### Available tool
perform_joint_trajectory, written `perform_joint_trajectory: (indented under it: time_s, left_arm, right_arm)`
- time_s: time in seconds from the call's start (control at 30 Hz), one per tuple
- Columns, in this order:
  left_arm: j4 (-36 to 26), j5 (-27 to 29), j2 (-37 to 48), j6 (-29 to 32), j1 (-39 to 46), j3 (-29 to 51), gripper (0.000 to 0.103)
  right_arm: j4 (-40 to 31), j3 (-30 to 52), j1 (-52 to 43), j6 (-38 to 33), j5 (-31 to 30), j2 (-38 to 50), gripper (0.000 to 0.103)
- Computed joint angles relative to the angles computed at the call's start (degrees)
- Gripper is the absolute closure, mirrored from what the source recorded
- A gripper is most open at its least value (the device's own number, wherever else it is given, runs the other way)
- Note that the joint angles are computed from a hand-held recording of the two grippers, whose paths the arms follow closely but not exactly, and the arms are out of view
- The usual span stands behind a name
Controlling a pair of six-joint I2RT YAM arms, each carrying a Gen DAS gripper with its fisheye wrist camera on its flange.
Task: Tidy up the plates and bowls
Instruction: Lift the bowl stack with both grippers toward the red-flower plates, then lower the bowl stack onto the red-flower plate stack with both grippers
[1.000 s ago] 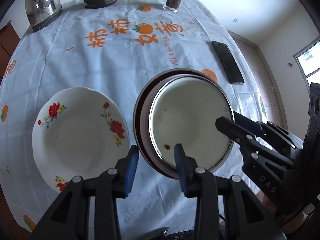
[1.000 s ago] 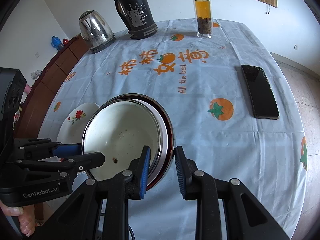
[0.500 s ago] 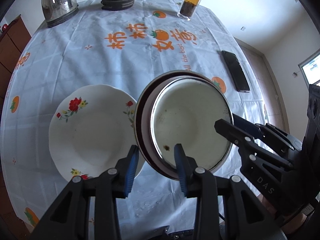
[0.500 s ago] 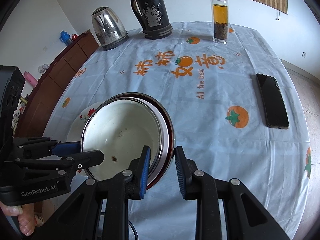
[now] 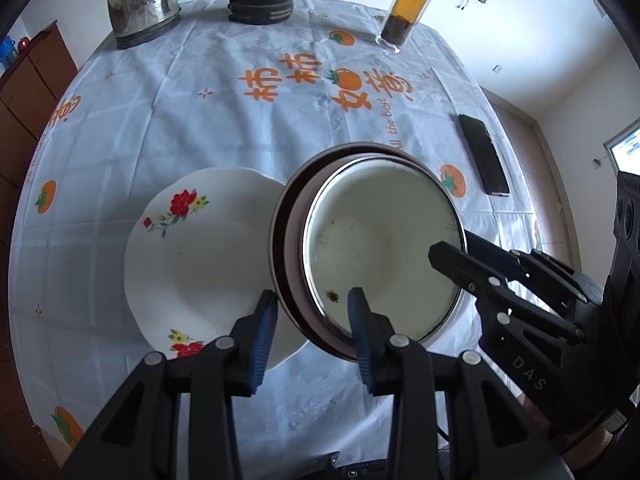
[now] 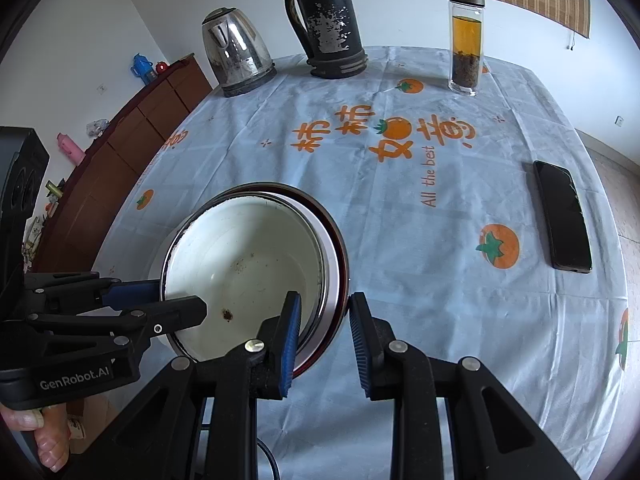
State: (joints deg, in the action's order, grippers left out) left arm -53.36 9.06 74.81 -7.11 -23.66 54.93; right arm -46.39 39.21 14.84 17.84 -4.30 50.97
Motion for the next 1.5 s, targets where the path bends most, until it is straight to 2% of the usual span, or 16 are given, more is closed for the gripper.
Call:
perform_joint_trajectory:
  time_s: [0.53, 1.5]
  left_arm:
    - [-1.73, 0.80, -2.23, 2.87, 6.34, -0.66, 0.069]
    - [-2.32, 0.47, -1.64, 5.71, 14.10, -0.63, 0.069]
  right_arm:
    - [2.41, 1.82, 7.75, 3.62, 2.59, 3.78, 0.076]
    - [7.48, 5.16, 12.77, 3.40, 2.09, 12.24, 0.076]
